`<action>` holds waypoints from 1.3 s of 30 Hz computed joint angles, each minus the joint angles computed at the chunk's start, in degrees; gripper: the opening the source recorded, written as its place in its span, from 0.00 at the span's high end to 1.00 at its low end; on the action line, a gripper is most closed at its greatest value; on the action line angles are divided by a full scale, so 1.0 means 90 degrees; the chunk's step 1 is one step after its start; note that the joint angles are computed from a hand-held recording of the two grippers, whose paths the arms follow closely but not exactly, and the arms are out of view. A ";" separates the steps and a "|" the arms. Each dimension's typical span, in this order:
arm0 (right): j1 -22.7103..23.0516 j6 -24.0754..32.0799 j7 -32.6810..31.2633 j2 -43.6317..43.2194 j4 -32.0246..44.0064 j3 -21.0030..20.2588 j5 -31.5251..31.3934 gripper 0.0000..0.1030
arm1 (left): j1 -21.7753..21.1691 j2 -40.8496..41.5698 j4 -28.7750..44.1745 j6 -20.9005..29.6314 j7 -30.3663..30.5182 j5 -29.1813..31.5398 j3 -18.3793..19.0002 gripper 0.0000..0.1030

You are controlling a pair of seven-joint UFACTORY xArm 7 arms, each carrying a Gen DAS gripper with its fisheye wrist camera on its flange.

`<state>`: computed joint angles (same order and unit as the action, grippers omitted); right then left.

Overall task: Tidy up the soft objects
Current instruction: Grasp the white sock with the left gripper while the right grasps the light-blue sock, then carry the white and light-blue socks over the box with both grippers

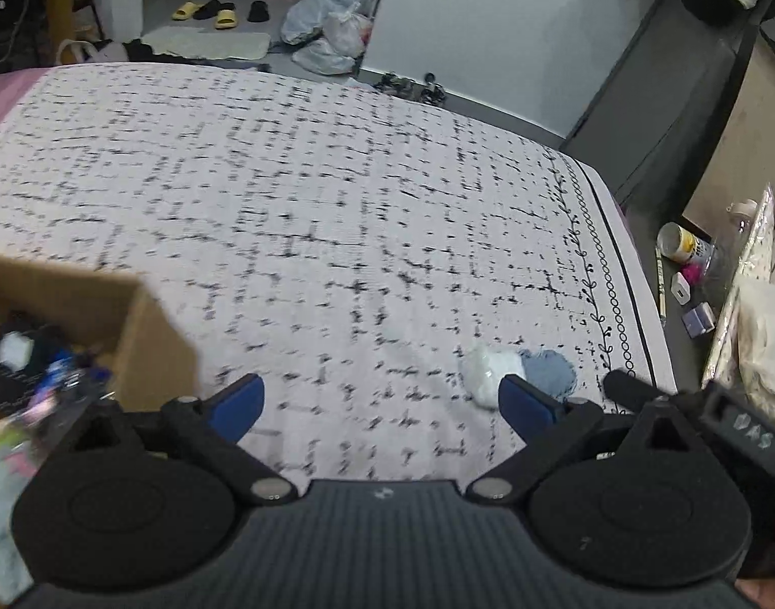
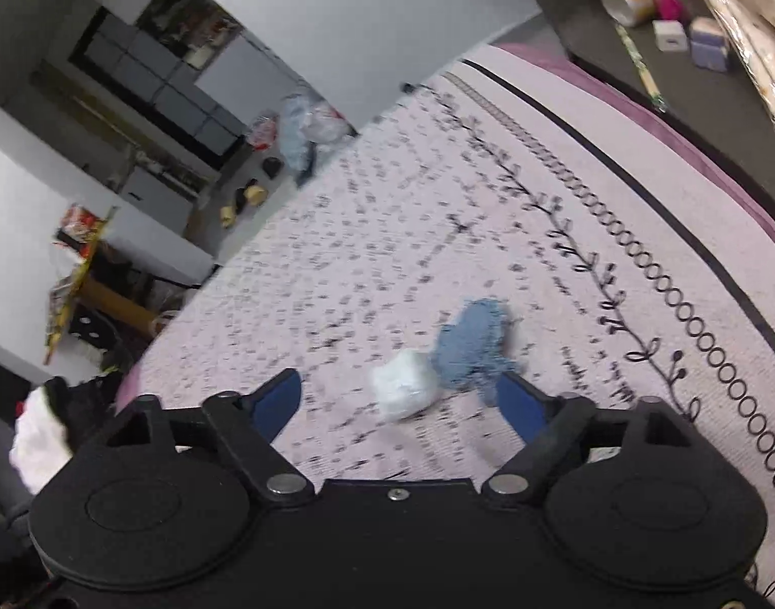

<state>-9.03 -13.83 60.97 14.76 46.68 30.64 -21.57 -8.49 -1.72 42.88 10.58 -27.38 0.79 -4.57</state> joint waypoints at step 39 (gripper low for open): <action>0.0307 0.0756 -0.2313 0.0999 0.0767 -0.0005 0.2567 0.88 | 0.0357 0.1663 0.1712 0.0792 0.2043 -0.3267 -0.0714 0.61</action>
